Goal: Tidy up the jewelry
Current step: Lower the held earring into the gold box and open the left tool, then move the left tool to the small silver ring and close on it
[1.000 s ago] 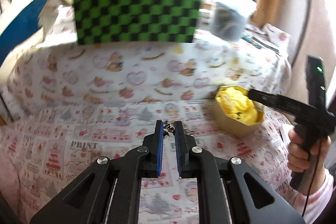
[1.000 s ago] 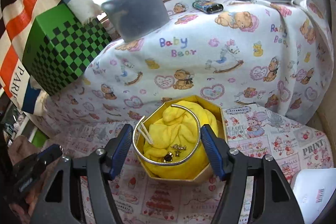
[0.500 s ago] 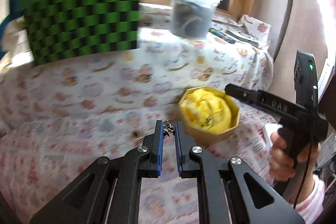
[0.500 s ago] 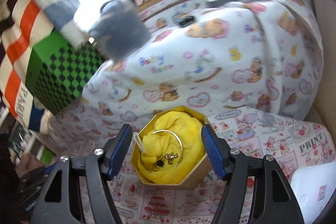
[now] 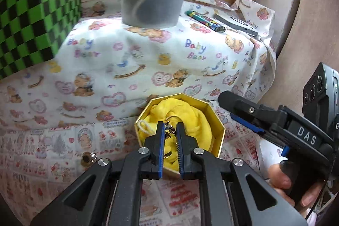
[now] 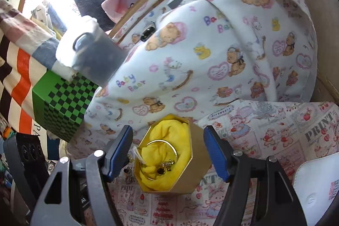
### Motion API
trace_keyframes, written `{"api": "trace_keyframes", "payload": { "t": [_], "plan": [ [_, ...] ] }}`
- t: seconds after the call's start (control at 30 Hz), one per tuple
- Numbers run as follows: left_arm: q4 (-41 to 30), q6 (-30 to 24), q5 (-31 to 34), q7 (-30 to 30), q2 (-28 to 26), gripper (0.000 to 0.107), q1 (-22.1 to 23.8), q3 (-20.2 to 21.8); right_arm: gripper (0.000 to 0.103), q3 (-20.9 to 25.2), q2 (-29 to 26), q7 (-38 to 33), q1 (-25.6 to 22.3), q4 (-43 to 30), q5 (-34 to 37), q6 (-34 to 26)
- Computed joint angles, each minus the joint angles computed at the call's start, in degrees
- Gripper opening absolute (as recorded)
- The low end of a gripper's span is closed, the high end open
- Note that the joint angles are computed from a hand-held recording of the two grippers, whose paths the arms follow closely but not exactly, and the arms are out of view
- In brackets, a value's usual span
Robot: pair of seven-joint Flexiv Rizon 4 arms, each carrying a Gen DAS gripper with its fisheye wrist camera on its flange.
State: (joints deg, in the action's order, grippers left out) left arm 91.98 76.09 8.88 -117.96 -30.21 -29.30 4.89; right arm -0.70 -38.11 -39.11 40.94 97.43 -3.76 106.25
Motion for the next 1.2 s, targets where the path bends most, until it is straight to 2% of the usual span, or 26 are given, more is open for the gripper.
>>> {"api": "trace_keyframes", "payload": {
  "t": [0.07,0.17,0.3,0.4,0.5,0.53,0.6,0.63,0.7,0.87,0.97,1.03,1.17,1.2],
  "plan": [
    [-0.2,0.1,-0.3,-0.5,-0.4,0.012,0.0,0.1,0.069,-0.5,0.0,-0.1,0.4,0.1,0.4,0.4],
    [0.1,0.9,1.0,-1.5,-0.2,0.028,-0.8,1.4,0.071,-0.9,-0.1,-0.4,0.8,0.2,1.1,2.0],
    [1.9,3.2,6.5,-6.1,1.9,0.042,-4.3,6.9,0.071,-4.3,0.6,-1.8,4.1,1.0,3.3,2.2],
    [5.3,6.5,9.1,-10.1,4.4,0.051,-5.1,9.3,0.071,-9.8,1.0,-3.0,9.2,1.1,4.8,0.6],
    [6.8,5.8,15.2,-17.4,6.8,0.056,-9.2,15.7,0.072,-12.8,1.4,-4.2,12.3,1.5,5.1,0.0],
    [7.3,5.7,17.0,-19.2,7.6,0.059,-9.6,16.6,0.073,-12.9,1.5,-4.5,12.7,1.5,5.0,-0.2],
    [8.5,6.6,21.0,-22.9,9.0,0.069,-10.2,18.5,0.074,-10.3,1.7,-5.3,10.9,1.4,3.7,-0.2],
    [8.5,6.5,23.2,-25.1,9.3,0.071,-10.9,19.7,0.074,-8.9,1.7,-5.6,10.0,1.2,3.2,0.2],
    [8.1,5.1,27.3,-29.6,9.5,0.072,-12.2,21.7,0.074,-9.3,1.7,-6.1,10.8,1.2,3.2,0.1],
    [9.3,6.0,32.7,-35.5,9.8,0.074,-10.0,20.9,0.076,-16.3,0.9,-6.3,16.8,1.1,4.3,-2.4],
    [9.8,4.7,33.5,-34.1,9.9,0.074,-6.9,17.8,0.076,-19.2,0.6,-5.0,18.8,1.3,4.1,-3.2],
    [9.9,3.4,34.7,-35.5,10.1,0.074,-6.0,16.9,0.076,-20.1,0.5,-4.4,19.4,1.6,4.1,-2.9],
    [12.8,2.7,28.2,-28.8,10.7,0.072,2.0,9.0,0.078,-23.6,0.2,-3.9,22.2,2.2,4.1,-3.1],
    [12.9,1.5,27.4,-27.7,10.6,0.061,2.7,8.1,0.078,-24.3,0.1,-3.8,22.8,2.2,4.0,-3.4]
  ]
}}
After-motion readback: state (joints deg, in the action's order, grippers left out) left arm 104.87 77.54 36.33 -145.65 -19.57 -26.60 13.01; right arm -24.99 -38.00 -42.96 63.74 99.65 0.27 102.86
